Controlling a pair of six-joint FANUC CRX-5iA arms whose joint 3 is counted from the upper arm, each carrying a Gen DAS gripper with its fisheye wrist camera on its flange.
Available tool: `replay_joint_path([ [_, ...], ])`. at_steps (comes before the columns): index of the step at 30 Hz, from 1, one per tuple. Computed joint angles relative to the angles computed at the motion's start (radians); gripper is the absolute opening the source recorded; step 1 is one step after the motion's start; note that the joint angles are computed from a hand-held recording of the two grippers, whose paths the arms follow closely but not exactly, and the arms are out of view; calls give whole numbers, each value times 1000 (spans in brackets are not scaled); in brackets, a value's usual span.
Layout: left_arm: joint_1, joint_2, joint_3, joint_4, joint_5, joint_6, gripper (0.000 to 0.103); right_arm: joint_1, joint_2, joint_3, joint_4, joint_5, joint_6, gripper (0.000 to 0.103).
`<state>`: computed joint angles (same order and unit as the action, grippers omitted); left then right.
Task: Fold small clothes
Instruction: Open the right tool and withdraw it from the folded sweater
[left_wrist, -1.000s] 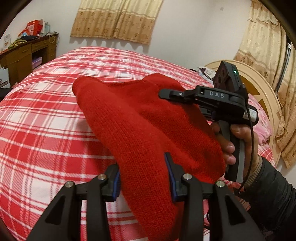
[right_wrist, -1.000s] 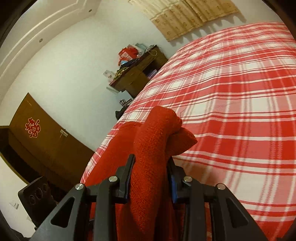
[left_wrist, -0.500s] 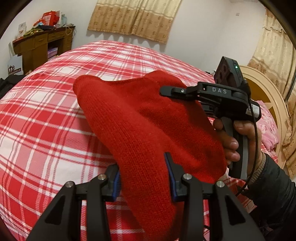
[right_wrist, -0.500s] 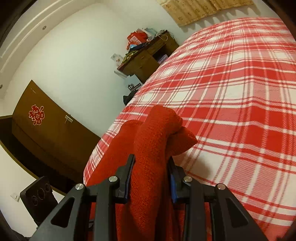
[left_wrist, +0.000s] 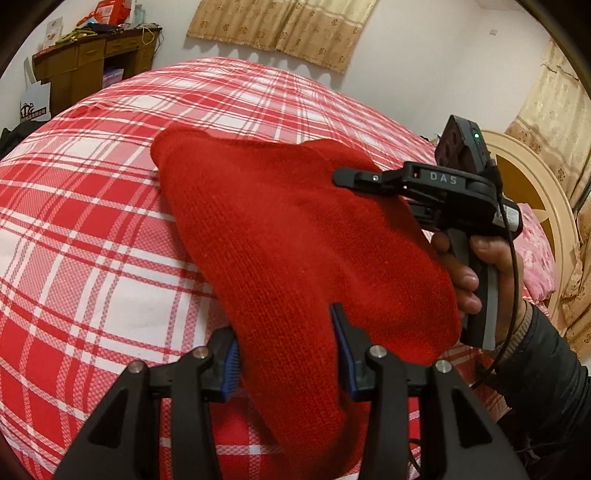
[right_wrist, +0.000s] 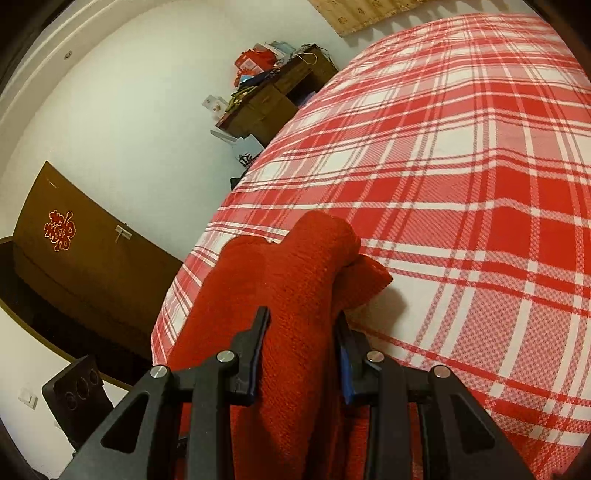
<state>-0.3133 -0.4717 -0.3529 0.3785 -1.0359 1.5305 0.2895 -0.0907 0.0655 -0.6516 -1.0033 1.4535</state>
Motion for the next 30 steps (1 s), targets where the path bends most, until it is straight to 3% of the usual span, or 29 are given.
replay_joint_path([
  [9, -2, -26, -9, -17, -19, 5, 49, 5, -7, -20, 30, 0, -25, 34],
  [13, -2, -45, 7, -37, -29, 15, 53, 11, -46, -51, 79, 42, -72, 39],
  [15, 6, -63, 6, -47, -22, 28, 65, 19, -90, -77, 107, 74, -88, 39],
  [17, -1, -80, 9, -102, 9, 79, 68, 50, -157, -119, 144, 130, -89, 40],
  [18, 8, -95, -2, -106, 27, 79, 68, 61, -184, -128, 139, 135, -62, 42],
  [20, 28, -107, -17, -96, 40, 80, 72, 64, -233, -139, 67, 123, 38, 55],
  [23, 12, -76, 20, -213, -3, 176, 75, 54, -251, -149, -55, 43, 132, 60],
  [26, 60, -78, -23, -158, -13, 154, 83, 156, -265, -222, 109, 84, 3, 60],
  [30, 43, -98, -14, -181, -28, 179, 85, 135, -296, -230, 104, 88, -77, 60],
])
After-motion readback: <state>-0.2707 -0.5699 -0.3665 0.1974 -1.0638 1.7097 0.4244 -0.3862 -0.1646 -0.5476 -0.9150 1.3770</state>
